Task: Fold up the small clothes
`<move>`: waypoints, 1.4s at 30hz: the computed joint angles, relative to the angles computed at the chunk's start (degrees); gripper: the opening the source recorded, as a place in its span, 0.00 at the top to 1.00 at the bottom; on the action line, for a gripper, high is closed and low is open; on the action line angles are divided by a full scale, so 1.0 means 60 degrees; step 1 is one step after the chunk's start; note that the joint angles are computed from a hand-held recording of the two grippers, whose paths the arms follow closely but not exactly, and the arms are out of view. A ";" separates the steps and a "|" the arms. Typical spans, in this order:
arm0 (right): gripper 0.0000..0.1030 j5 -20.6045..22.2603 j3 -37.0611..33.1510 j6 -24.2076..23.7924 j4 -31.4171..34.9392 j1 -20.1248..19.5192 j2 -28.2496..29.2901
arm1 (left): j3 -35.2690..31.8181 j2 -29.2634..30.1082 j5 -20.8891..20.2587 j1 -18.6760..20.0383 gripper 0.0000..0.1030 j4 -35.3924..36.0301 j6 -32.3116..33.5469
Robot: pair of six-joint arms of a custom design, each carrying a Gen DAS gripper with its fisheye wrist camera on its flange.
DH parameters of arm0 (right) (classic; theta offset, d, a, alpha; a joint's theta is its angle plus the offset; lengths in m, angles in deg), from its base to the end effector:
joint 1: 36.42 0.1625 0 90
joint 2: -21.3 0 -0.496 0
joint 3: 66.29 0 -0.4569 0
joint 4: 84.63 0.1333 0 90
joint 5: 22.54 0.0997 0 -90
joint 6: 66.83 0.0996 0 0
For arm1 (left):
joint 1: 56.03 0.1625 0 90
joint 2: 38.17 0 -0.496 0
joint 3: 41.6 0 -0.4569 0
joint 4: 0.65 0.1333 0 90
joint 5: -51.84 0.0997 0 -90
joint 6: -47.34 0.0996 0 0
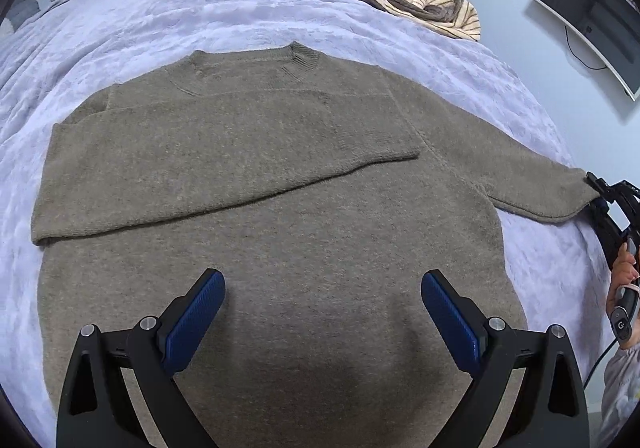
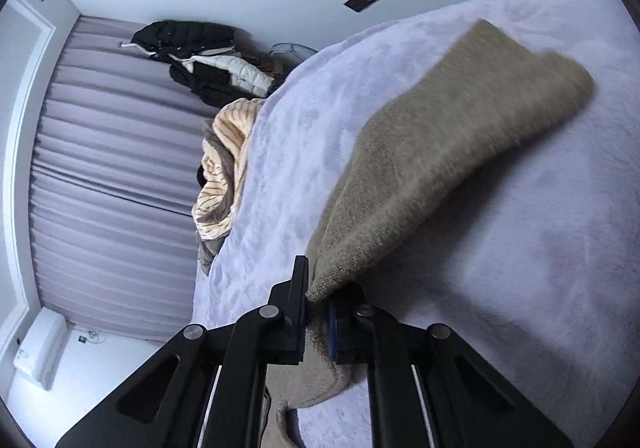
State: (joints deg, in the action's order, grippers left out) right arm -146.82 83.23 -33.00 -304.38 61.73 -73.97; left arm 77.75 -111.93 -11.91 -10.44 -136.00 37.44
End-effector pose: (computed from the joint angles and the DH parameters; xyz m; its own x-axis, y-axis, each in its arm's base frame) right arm 0.1226 -0.3118 0.3615 -0.7634 0.4891 -0.4219 0.4689 -0.0294 -0.8827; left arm -0.2636 -0.5226 0.2226 -0.7502 0.4968 -0.4364 0.5794 0.8118 -0.0719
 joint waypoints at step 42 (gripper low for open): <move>0.92 0.0332 -0.7112 -0.4688 0.7215 0.2583 0.7706 | -0.0728 -0.1089 0.0525 0.2932 0.04 -0.1075 0.0482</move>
